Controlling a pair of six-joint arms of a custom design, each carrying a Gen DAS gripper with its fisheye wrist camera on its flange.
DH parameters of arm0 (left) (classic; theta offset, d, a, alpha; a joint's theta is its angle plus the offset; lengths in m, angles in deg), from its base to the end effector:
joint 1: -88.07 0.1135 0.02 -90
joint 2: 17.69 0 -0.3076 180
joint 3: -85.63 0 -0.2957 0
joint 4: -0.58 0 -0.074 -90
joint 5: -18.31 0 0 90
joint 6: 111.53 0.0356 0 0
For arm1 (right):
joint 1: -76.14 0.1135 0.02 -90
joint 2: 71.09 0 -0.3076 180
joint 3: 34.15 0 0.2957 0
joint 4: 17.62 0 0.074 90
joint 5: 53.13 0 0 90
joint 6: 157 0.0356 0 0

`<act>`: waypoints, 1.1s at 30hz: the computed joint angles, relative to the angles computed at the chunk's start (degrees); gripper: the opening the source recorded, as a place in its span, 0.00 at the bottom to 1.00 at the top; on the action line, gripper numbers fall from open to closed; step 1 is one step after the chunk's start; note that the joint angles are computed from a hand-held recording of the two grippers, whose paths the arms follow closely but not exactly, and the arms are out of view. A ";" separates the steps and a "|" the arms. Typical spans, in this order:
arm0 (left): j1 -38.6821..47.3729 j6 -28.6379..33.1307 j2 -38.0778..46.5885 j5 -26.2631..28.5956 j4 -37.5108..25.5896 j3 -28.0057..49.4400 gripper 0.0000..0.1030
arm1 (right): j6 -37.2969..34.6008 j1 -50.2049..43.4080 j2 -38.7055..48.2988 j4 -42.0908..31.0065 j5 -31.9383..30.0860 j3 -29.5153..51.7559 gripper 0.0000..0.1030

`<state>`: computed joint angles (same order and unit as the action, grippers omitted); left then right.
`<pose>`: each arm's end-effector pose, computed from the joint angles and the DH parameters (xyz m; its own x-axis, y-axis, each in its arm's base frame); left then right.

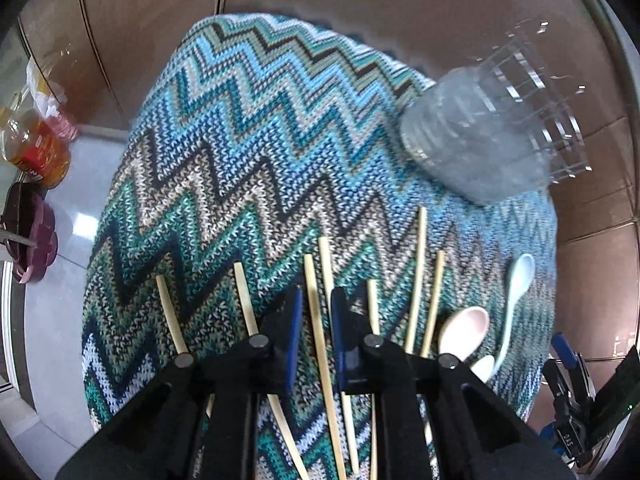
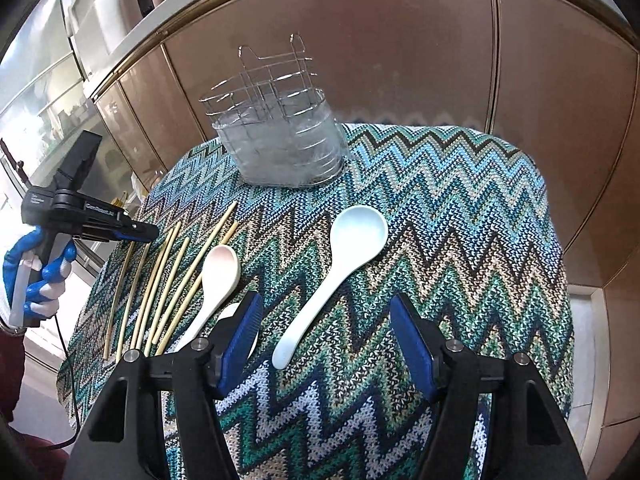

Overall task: Organize utensils
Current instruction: 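Grasp a white spoon with the right tool while the left tool grasps a bamboo chopstick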

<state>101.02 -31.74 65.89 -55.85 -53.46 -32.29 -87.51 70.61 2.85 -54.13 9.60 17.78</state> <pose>0.2826 0.0550 0.2060 -0.9023 -0.3825 -0.1989 -0.3141 0.8993 -0.3044 0.2646 -0.0092 0.2082 -0.7416 -0.2411 -0.6260 -0.4402 0.8790 0.1830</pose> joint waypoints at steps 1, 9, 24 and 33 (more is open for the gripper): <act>-0.18 -0.23 0.98 -0.37 0.13 0.35 0.12 | 0.04 0.12 0.61 0.38 0.06 0.16 0.64; -1.85 -0.70 6.06 -3.33 -0.56 3.05 0.11 | -0.51 0.16 3.60 1.42 0.39 1.46 0.64; -3.09 -3.31 9.43 -4.48 -1.63 6.01 0.08 | -0.18 0.73 23.35 -1.49 -2.83 16.38 0.41; -2.34 -3.86 9.66 -3.70 0.27 5.52 0.05 | -1.34 0.69 33.99 -5.97 -5.42 25.81 0.36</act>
